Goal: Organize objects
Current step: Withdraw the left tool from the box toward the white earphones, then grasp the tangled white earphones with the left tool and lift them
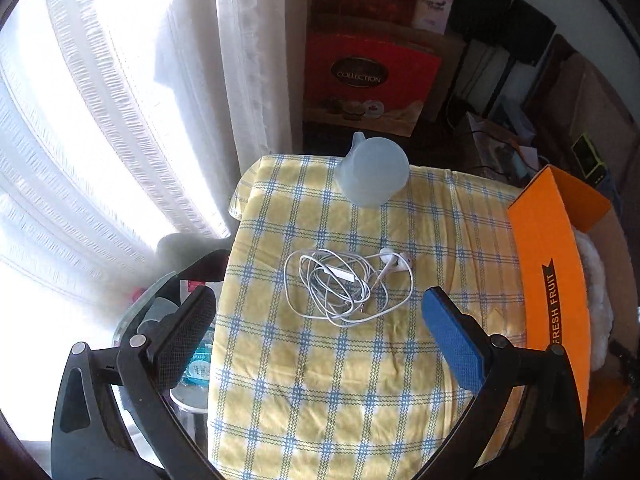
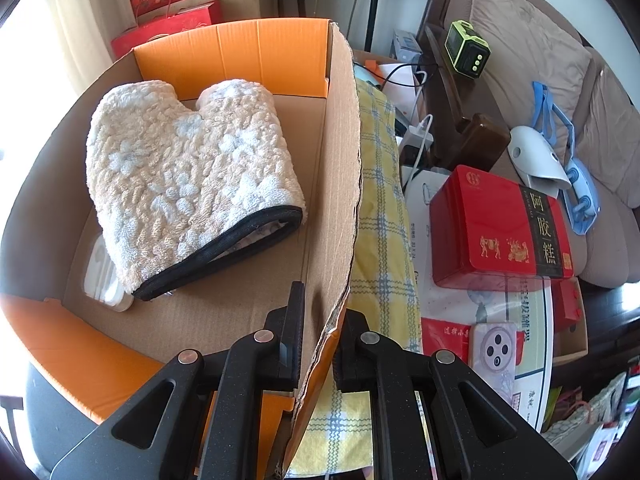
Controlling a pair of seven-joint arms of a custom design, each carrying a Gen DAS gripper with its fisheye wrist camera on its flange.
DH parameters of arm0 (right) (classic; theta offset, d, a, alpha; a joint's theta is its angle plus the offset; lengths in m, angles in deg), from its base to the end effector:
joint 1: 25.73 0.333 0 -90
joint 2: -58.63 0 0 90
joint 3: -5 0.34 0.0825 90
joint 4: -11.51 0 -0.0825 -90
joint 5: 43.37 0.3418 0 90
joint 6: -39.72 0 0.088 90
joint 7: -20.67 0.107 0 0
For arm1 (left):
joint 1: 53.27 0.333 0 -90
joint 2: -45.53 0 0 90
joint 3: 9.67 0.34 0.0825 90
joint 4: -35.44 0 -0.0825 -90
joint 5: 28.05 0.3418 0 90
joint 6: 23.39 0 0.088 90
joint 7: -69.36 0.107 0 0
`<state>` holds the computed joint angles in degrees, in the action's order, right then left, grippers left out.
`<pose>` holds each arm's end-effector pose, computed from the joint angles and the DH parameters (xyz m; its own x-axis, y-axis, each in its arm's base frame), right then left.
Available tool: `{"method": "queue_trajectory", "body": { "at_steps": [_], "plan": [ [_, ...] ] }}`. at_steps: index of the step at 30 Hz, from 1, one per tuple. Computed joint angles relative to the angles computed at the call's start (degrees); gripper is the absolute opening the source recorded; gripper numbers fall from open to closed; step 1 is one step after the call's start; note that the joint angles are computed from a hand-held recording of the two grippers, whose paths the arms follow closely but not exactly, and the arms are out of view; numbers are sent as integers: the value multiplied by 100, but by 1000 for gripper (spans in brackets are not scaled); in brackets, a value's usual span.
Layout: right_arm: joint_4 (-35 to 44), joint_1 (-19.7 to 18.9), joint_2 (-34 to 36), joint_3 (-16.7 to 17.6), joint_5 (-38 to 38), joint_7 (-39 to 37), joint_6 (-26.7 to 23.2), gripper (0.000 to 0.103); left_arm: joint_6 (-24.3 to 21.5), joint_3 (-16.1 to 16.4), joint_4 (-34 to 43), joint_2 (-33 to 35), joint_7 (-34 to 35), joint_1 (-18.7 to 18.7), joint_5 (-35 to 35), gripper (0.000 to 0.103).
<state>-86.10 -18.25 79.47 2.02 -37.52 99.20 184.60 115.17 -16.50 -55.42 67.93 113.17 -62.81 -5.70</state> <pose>0.6619 0.0559 0.4747 0.2108 -0.9774 0.0183 -0.8719 -0.1965 -0.4485 0.6542 -0.1761 0.4994 0.2815 -0.9571 0.0689 -0.8249 -0.2780 -0.4921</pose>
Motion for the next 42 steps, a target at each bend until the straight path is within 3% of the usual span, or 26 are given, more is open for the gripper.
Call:
{"method": "queue_trajectory", "body": {
  "at_steps": [6,9,13,17,19,24,26,27,31,42],
  "plan": [
    [-14,14,-4,-12,-18,33,-1,11,-68,39,285,329,-43,1,-36,102],
    [-15,18,-7,-14,-30,49,-7,11,-353,36,678,636,81,-44,-72,95],
    [-15,16,-7,-10,-32,49,-9,11,-591,-1,1091,1003,226,-44,-258,82],
    [-27,10,-13,-3,-14,42,-10,11,-907,89,1519,1319,242,-197,-203,59],
    [-23,6,-10,1,-6,33,-14,11,-975,90,1647,1413,244,-230,-217,56],
    [-9,6,-2,4,2,24,-41,11,-809,122,1558,1396,109,-248,-218,40],
    [6,18,3,-3,-21,32,-57,11,-905,174,1612,1421,75,-294,-131,19],
    [10,21,5,-5,-26,37,-60,11,-930,187,1612,1419,70,-303,-95,14],
    [16,20,6,1,-11,49,-62,11,-716,200,1353,1271,-14,-281,-5,4],
    [29,41,6,-7,-64,91,-91,11,-112,207,815,585,-157,-476,590,4]
  ]
}}
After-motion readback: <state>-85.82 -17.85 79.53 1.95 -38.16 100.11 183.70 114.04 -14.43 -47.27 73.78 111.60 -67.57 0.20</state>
